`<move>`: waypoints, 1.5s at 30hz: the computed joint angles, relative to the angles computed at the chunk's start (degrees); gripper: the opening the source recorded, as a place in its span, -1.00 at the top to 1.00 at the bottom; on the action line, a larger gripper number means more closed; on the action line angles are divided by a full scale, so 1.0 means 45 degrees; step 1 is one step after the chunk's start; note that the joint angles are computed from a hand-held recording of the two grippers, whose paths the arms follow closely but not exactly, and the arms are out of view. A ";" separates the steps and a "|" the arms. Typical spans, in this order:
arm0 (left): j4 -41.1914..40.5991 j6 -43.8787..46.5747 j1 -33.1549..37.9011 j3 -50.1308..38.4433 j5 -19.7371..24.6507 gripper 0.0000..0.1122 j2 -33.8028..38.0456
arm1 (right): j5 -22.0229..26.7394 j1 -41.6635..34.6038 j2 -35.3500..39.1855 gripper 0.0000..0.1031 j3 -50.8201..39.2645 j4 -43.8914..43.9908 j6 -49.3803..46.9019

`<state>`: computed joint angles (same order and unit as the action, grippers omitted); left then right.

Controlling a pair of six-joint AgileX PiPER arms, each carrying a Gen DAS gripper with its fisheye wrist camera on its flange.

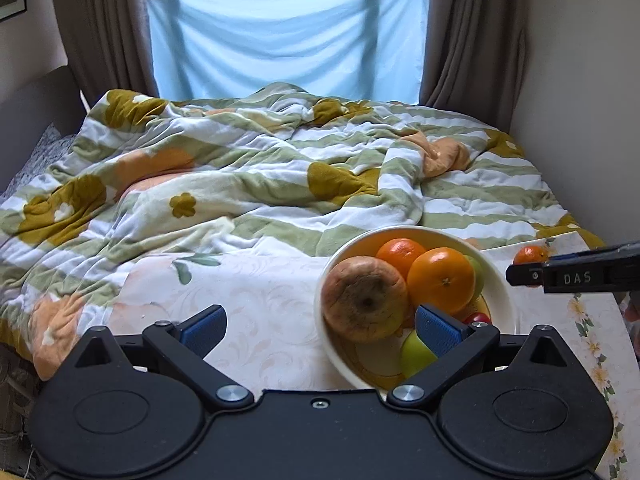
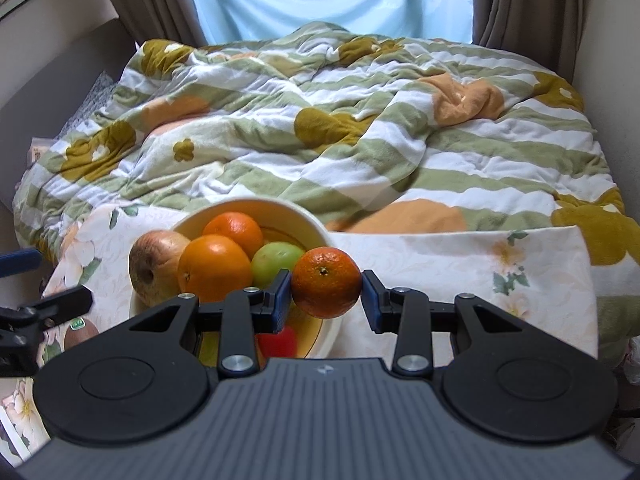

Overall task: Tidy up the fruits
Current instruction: 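Lower the mandarin into the bowl and open the right tool, then pull both tools back from the bowl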

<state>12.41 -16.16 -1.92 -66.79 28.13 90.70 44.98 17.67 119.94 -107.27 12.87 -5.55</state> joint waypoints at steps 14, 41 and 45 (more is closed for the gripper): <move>-0.1060 0.0692 0.0482 0.0738 -0.0085 -0.82 -0.0484 | -0.0673 0.0755 0.0193 -0.16 0.0663 -0.0643 -0.0268; -0.4836 0.5488 0.1959 0.2897 -0.0059 -0.82 -0.4517 | -0.2014 0.2387 -0.5367 -1.00 0.5872 -0.5756 0.6392; -0.6178 0.7282 0.2533 0.3458 0.0148 -0.82 -0.5324 | -0.1713 0.2849 -0.6497 -1.00 0.6879 -0.6961 0.7997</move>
